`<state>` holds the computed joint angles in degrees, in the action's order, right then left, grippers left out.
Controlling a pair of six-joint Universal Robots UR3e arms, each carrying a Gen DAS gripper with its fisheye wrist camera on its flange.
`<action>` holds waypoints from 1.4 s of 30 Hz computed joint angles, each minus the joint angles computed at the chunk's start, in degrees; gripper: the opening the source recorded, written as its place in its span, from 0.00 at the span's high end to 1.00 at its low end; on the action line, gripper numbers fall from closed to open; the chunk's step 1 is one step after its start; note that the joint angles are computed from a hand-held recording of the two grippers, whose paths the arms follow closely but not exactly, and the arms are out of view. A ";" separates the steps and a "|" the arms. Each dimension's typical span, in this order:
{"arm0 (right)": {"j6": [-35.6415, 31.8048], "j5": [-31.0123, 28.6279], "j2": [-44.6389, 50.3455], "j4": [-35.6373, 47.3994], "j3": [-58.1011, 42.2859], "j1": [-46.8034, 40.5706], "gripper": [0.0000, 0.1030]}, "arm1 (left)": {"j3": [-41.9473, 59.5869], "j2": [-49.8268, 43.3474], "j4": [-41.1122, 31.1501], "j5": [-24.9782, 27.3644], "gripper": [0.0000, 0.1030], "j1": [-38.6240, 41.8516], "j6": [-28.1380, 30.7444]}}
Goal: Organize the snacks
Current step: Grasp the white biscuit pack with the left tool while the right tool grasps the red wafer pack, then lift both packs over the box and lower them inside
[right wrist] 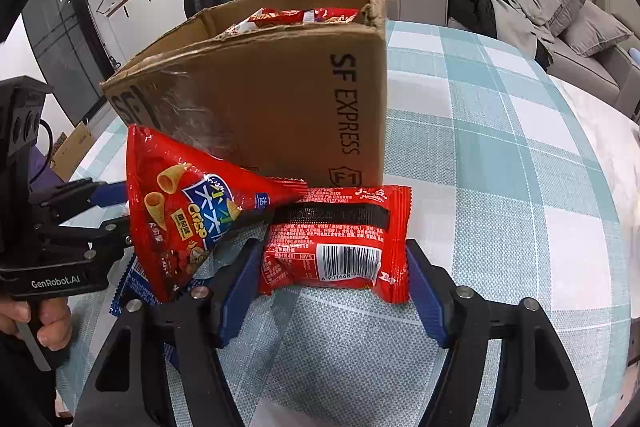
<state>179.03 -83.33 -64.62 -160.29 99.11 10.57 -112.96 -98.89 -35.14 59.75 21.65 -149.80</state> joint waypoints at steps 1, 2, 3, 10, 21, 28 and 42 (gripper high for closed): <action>-0.07 0.31 -0.31 -0.11 0.38 -0.12 0.34 | -0.45 0.36 0.02 -0.07 0.50 0.02 0.20; -0.05 0.44 -0.46 -0.22 0.59 -0.07 0.36 | -0.86 0.74 0.06 -0.20 0.53 0.09 0.61; -0.02 0.46 -0.52 -0.16 0.59 0.02 0.37 | -1.13 1.05 0.19 -0.28 0.53 0.13 0.83; -0.29 2.82 -2.04 0.31 2.06 -0.51 0.45 | -3.80 3.91 0.91 -0.68 0.54 0.98 0.81; 0.49 2.31 -8.05 -4.10 10.01 -1.16 0.50 | -8.89 15.43 -5.36 -3.86 0.55 8.26 4.78; 0.68 2.41 -13.31 -5.42 15.14 -1.80 0.50 | -11.72 22.72 -10.57 -6.14 0.55 13.45 8.63; 0.43 5.29 -25.96 -6.24 22.67 -3.73 0.50 | -11.69 37.73 -26.15 -12.41 0.55 21.72 15.24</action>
<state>179.46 -78.04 -90.58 -166.53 121.78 6.83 -124.65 -61.17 -61.29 47.35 43.37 -134.56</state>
